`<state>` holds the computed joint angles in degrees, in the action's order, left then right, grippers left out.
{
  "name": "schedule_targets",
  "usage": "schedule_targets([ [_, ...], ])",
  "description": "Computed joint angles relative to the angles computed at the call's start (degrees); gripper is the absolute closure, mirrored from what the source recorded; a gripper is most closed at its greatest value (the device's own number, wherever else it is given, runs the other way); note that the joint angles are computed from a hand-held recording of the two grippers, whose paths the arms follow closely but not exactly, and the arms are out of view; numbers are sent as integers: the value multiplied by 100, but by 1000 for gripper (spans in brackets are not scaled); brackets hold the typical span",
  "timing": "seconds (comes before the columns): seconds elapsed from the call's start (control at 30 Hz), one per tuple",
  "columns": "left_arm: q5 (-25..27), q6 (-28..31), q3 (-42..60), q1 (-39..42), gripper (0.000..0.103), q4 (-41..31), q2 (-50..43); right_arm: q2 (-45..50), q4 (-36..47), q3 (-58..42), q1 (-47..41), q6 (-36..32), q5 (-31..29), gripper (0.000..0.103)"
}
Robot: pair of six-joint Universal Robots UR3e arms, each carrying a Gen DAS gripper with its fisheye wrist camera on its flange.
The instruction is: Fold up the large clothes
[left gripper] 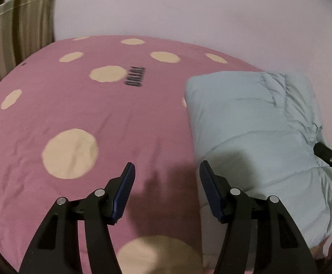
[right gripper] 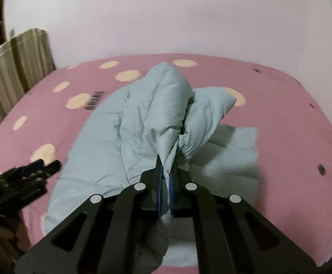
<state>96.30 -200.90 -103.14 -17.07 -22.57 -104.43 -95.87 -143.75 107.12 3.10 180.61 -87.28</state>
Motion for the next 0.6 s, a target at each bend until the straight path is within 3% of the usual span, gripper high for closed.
schedule_targets([
  [0.2, 20, 102, 841, -495, 44, -274, -691, -259, -57, 882, -760, -326, 128, 98],
  [0.37, 232, 181, 1680, -763, 43, -733, -1377, 275, -708, 1245, -842, -444, -54, 98],
  [0.53, 746, 399, 2495, -1086, 42, -1115, -2109, 762, -1132, 1404, -1077, -487, 230, 98],
  [0.6, 707, 402, 2624, -1081, 43, -1178, -2248, 838, -1169, 1410, -1145, -500, 301, 98],
])
